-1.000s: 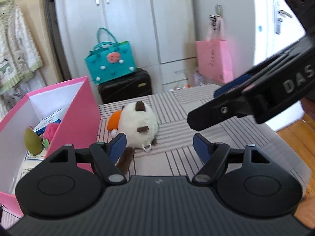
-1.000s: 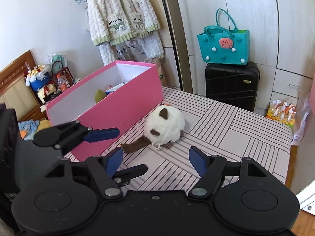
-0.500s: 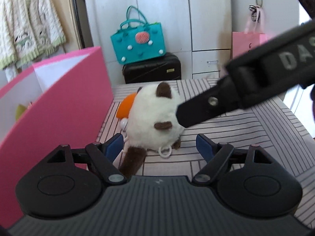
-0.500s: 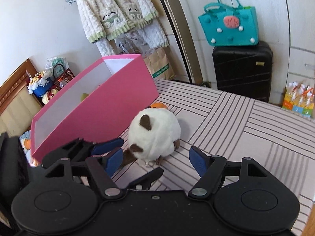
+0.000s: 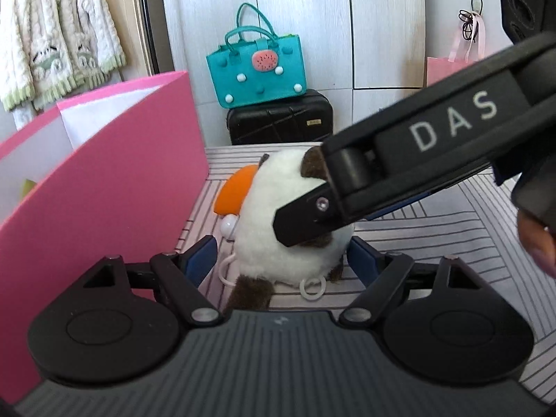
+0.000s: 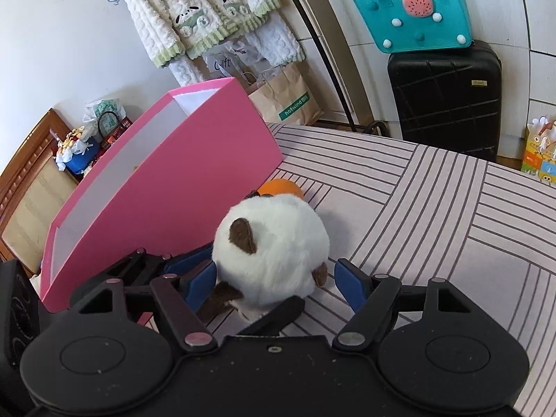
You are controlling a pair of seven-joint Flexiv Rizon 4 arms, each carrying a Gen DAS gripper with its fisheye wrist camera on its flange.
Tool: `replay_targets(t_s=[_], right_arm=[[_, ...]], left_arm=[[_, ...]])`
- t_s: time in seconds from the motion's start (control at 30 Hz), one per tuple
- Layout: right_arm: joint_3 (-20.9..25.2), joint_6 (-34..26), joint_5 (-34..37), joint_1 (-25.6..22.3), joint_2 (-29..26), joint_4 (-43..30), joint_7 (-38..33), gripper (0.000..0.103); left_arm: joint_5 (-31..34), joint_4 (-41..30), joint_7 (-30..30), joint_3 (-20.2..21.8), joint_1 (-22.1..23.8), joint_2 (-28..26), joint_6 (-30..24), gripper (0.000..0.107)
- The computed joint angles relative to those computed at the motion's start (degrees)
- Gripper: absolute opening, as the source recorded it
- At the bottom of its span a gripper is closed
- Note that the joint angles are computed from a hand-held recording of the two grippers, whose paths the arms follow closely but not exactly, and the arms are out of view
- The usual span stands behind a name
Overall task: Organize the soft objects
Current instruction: 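Close both grippers on the white plush cat, then lift the plush cat with both grippers and carry it over the box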
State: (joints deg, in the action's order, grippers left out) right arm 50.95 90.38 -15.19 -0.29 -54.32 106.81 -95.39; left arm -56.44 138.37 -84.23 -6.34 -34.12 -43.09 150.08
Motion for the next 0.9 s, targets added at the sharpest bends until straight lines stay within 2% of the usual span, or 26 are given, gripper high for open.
replay_targets(t_s=[0.13,0.23,0.3,0.33,0.37,0.4,0.53,0.9], right_arm=[[0.7,0.0,0.2,-0.5,-0.8,-0.5,0.0,0.079],[1.6,0.7,0.2,-1.1,-1.4,-0.3,-0.2,0.079],[1.9,1.4,-0.3,-1.3,-2.0,-0.3,-0.3,0.079],[1.8,1.9,-0.5,-1.2,-2.1,-0.3,-0.1,0.079],[1.4,2.5,-0.7,-0.8,-2.0,-0.3,0.3,0.077],[0.7,3.1,-0.8,-0.3,-1.8,-0.2,1.0,0.071],[1.2,4.8,-2.2,-1.4,-2.2,1.2,3.5,0.065],[-3.4,9.1,-6.8,-1.0,3.9,8.6,11.7,0.063]], left_arm=[[1.1,-0.2,-1.0,0.1,0.5,-0.4,-0.7,0.081],[4.4,0.6,-2.2,0.5,1.5,-0.2,-0.9,0.079],[7.3,1.2,-4.4,0.8,2.4,-0.2,-0.1,0.072],[8.7,1.4,-5.1,1.1,2.6,-0.3,0.5,0.062],[8.6,1.5,-5.1,1.2,2.4,-0.3,0.5,0.058],[8.3,1.6,-5.0,1.1,2.2,-0.2,0.3,0.056],[10.0,2.6,-6.7,1.2,3.0,1.0,-0.6,0.053],[20.9,6.1,-12.2,1.4,4.8,3.1,-1.5,0.050]])
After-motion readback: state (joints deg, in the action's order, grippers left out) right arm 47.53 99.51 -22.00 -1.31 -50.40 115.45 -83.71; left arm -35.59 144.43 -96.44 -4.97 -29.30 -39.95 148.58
